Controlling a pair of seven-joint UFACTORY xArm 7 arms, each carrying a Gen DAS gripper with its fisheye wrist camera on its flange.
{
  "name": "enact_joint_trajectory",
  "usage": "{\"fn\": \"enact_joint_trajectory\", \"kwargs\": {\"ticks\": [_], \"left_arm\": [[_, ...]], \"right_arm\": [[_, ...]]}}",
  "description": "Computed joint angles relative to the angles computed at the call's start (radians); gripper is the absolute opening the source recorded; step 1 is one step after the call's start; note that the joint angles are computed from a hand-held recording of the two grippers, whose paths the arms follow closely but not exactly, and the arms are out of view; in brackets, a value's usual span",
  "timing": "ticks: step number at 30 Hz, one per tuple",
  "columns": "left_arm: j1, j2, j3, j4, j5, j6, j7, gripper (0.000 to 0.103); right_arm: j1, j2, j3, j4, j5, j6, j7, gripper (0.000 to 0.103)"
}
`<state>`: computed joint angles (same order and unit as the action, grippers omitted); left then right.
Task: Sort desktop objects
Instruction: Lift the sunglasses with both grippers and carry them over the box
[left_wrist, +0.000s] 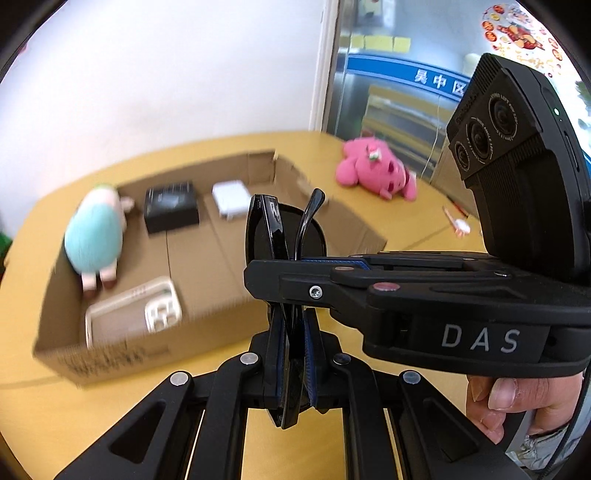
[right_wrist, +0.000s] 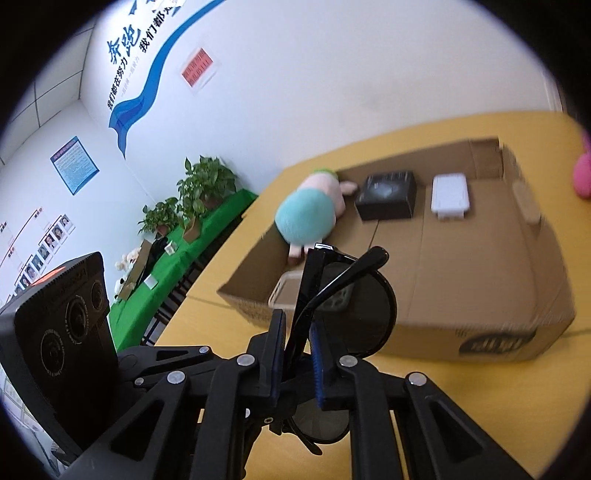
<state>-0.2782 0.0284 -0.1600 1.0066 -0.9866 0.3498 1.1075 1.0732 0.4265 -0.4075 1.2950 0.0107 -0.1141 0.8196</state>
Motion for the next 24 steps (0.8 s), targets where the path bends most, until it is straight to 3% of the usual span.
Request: {"fn": "enact_joint_trajectory", "kwargs": {"ticks": [3, 7, 9, 11, 14, 18, 22, 24], "left_arm": [[-0.006, 0.032, -0.011, 0.058, 0.004, -0.017, 0.005, 0.008], [0.003, 0.093, -0.032, 0.150, 0.018, 0.001, -0.011, 0.008], [0.006, 0.137, -0.045, 0.207, 0.047, 0.008, -0.039, 0.008], [0.009, 0.188, -0.055, 0.272, 0.099, 0.029, -0.101, 0.008], [0.021, 0.259, -0.082, 0.363, 0.153, 0.052, -0.173, 0.007], [0.042, 0.352, -0.114, 0.490, 0.207, 0.112, -0.251, 0.007], [0.031, 0.444, -0.118, 0.600, 0.302, 0.144, -0.359, 0.007], [0.022, 0.493, -0.112, 0.661, 0.358, 0.169, -0.422, 0.007]], "right_arm": [[0.054, -0.013, -0.088, 0.002, -0.015, 0.014, 0.002, 0.012], [0.052, -0.025, -0.130, 0.014, -0.055, 0.033, 0.017, 0.011], [0.099, -0.018, -0.208, 0.029, -0.089, 0.076, 0.050, 0.011], [0.102, -0.009, -0.235, 0.053, -0.122, 0.110, 0.071, 0.010], [0.027, -0.019, -0.184, 0.073, -0.147, 0.135, 0.069, 0.010], [-0.123, -0.039, -0.059, 0.088, -0.153, 0.149, 0.045, 0.009], [-0.219, -0.021, 0.020, 0.138, -0.177, 0.216, 0.029, 0.009], [-0.297, -0.005, 0.096, 0.165, -0.161, 0.240, 0.000, 0.009]]}}
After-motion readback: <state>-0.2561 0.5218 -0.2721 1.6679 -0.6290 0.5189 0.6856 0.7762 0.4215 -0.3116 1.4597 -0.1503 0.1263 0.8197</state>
